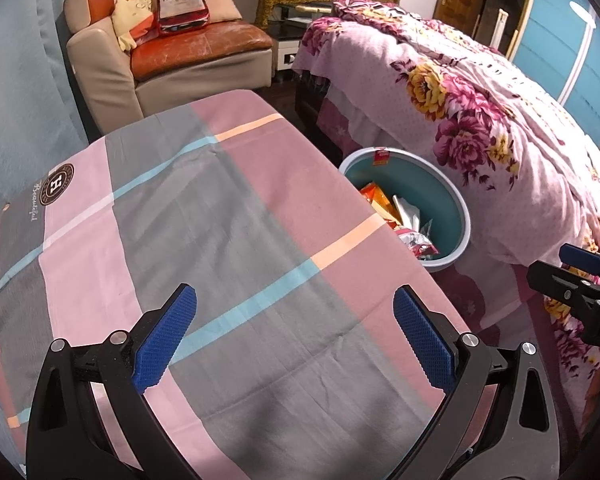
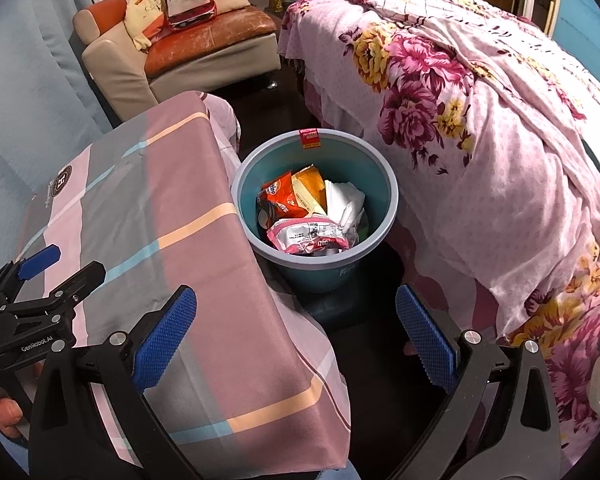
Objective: Collect trash
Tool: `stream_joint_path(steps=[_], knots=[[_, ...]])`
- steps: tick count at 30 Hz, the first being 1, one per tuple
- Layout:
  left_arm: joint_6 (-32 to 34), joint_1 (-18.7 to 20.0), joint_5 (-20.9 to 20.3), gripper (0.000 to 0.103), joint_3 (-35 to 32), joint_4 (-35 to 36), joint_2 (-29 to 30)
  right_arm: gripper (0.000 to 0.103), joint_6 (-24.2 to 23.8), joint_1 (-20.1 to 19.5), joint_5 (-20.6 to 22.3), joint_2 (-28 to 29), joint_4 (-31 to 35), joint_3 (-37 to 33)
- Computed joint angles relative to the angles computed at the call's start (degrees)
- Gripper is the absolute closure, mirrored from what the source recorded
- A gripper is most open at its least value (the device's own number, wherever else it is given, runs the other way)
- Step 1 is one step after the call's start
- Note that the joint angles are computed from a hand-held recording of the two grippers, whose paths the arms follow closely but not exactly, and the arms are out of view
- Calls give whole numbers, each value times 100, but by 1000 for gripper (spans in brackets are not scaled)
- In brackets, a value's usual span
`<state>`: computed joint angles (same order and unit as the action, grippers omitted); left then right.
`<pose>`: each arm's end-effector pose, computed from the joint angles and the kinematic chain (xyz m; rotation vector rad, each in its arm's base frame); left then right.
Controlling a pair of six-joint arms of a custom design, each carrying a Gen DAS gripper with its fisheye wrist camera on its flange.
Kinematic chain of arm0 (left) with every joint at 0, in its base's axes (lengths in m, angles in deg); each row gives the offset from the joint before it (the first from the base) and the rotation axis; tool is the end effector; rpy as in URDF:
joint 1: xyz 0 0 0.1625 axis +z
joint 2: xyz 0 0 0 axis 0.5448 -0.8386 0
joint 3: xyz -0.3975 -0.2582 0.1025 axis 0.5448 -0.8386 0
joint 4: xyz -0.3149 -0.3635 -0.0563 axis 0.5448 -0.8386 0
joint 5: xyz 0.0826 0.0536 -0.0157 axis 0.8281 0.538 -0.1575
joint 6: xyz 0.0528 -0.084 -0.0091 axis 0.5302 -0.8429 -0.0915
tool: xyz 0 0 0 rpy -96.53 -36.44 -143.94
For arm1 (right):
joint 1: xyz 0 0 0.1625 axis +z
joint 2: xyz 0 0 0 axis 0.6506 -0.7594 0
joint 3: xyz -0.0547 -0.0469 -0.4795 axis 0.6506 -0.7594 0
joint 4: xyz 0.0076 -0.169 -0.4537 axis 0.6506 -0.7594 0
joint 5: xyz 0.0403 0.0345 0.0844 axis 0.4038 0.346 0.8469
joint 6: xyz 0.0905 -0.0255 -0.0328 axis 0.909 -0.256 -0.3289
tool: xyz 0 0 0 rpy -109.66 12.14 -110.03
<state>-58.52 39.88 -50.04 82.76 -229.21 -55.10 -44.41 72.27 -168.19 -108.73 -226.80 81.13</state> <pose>-0.0085 -0.7212 0.3359 0.1636 2.3253 -0.7403 0.3944 -0.7570 -0.0139 0.4702 -2.4097 0.4881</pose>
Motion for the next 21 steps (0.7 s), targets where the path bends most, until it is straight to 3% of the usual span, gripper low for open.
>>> stream_joint_path(steps=[21], knots=[[28, 11, -3, 4, -1, 10, 7, 7, -48, -17, -129, 52, -35, -46]])
